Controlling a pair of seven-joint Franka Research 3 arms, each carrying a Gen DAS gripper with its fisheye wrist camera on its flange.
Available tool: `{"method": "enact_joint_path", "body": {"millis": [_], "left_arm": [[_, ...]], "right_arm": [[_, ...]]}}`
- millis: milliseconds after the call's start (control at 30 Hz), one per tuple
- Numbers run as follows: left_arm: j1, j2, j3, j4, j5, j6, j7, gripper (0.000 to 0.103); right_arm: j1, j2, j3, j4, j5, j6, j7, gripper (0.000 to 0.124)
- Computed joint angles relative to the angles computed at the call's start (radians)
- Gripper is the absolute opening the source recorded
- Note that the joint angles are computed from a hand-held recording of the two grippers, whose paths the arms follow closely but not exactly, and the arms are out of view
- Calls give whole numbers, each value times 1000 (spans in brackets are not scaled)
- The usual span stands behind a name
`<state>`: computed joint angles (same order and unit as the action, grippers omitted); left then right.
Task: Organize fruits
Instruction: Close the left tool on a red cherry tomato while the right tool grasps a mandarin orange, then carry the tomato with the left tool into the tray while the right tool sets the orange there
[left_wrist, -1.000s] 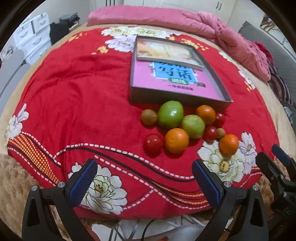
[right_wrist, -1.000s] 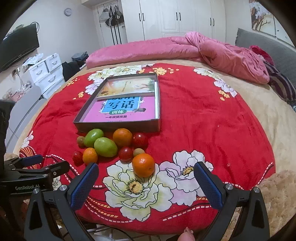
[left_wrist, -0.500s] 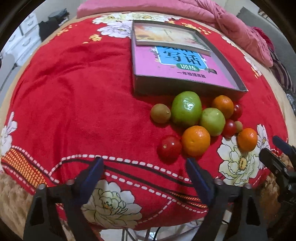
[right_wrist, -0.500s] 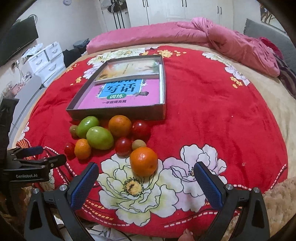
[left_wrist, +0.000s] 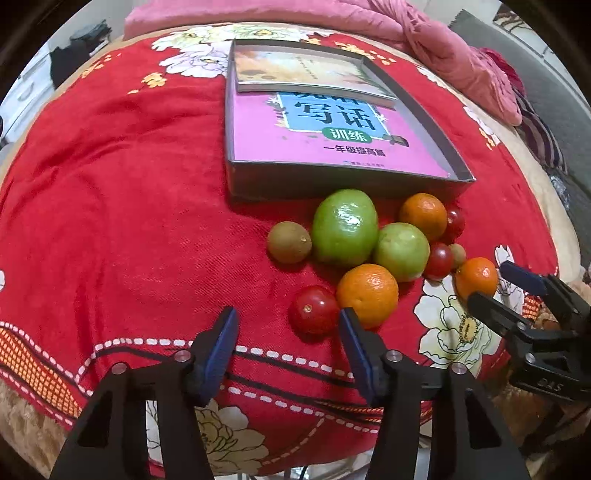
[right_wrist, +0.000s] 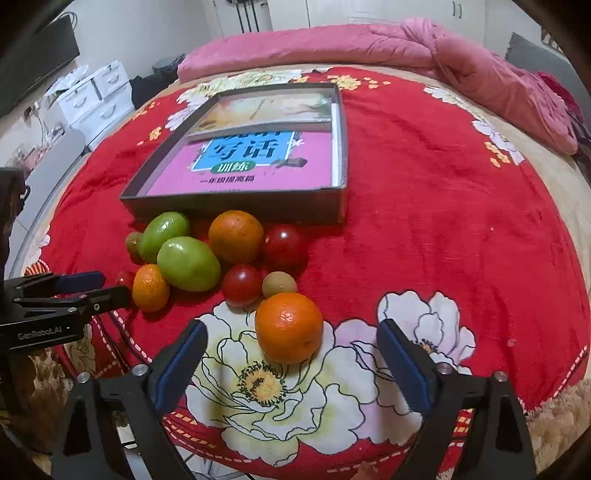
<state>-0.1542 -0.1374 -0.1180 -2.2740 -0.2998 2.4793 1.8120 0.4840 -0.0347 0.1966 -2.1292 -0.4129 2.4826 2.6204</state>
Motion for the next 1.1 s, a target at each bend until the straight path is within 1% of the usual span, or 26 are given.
{"method": "enact_joint_path", "body": {"millis": [100,167,300,367,467,533,633,667,700,967,1100], "left_arm": [[-3,13,1,10,-19,0,19,54],[-2,22,1,18,-31,-6,31,54],[4,42,2,38,-81,-35,76,53],[8,50,-1,46,-94,-41,94,53],[14,57,-8,50,-94,-41,103,52],[15,55,-10,48,-95,-39,116,49],[13,54,-14,48,-99,-36,140,37],[12,53,-16,47,-98,-34,146,31],[11,52,-17,47,-95,-33,149,29],[4,31,-13,29,-90,-18,168,29],[0,12,-5,22,-115,-20,183,29]], "right_arm": [[1,13,-3,7,22,7,-33,76],[2,22,-8,6,59,23,-67,63],[3,34,-16,7,96,33,-89,55],[2,35,-20,1,105,48,-92,48],[2,41,-22,5,110,40,-102,45],[4,46,-23,12,103,27,-104,42],[2,35,-27,-4,112,52,-103,41],[0,31,-28,-9,117,61,-104,41],[-1,29,-27,-13,118,67,-102,41],[-20,-5,-19,-46,87,117,-53,41],[-34,-26,-10,-59,36,134,-7,41]]}}
